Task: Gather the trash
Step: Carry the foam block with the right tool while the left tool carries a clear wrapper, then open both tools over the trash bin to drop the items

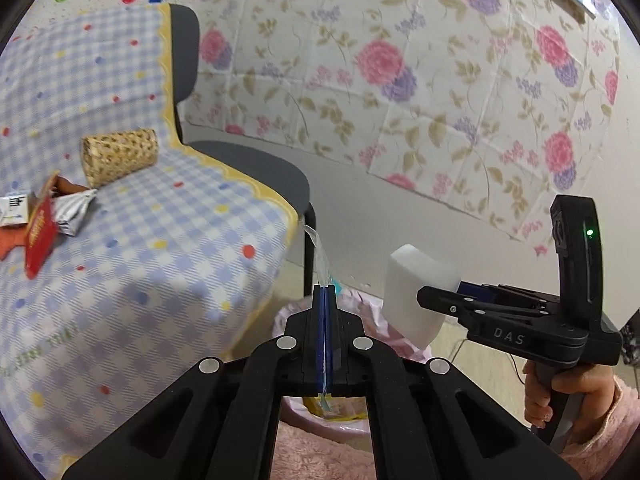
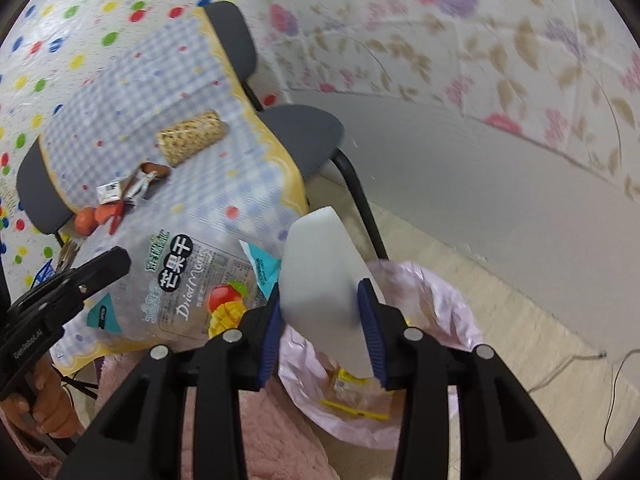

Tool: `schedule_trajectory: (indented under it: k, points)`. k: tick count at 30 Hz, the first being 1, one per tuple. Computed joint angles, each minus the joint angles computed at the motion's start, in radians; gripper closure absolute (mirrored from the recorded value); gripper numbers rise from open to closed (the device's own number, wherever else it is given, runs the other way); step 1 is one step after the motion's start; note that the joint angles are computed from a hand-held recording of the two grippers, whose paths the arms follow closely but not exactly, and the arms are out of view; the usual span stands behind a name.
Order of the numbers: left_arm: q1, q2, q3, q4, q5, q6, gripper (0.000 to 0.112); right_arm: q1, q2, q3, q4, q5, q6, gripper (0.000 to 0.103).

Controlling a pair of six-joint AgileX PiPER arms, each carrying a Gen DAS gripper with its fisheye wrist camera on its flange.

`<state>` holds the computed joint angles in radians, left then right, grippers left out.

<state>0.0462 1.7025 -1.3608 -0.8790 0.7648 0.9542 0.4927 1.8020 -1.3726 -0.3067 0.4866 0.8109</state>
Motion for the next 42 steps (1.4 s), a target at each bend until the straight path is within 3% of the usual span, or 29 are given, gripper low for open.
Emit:
schedule_trajectory:
  k: [2,4,5,17,18,20,22,25,35,42]
  points:
    - [-0.019,0.015,-0.008,0.024,-0.002,-0.021,0.112,-0.017,0.004,0.018,0.01,-0.009,0.001,0.061]
    - [-0.033,0.028,-0.021,0.051,-0.002,-0.05,0.112,-0.03,0.009,0.021,0.014,-0.012,-0.005,0.046]
    - [-0.04,0.034,-0.028,0.062,-0.002,-0.063,0.112,-0.035,0.003,0.029,0.002,-0.02,0.005,0.045]
    - [-0.149,0.15,-0.148,0.193,0.003,-0.184,0.109,-0.066,-0.092,0.075,-0.136,-0.068,0.109,0.041]
    - [-0.152,0.164,-0.165,0.197,0.013,-0.19,0.107,-0.065,-0.095,0.076,-0.143,-0.068,0.116,0.041]
    - [-0.154,0.181,-0.188,0.22,0.016,-0.216,0.089,-0.064,-0.1,0.08,-0.154,-0.071,0.123,0.04]
    - [-0.134,0.177,-0.184,0.214,0.004,-0.219,0.078,-0.061,-0.099,0.076,-0.158,-0.071,0.125,0.039]
    - [-0.096,0.165,-0.183,0.216,0.003,-0.233,0.073,-0.054,-0.083,0.044,-0.138,-0.063,0.099,0.039]
    - [0.108,0.084,-0.127,0.31,-0.079,-0.321,0.061,0.01,0.102,-0.259,0.082,0.023,-0.207,0.039]
    - [0.247,0.085,-0.177,0.396,-0.107,-0.416,0.058,0.066,0.332,-0.676,0.233,0.197,-0.433,0.039]
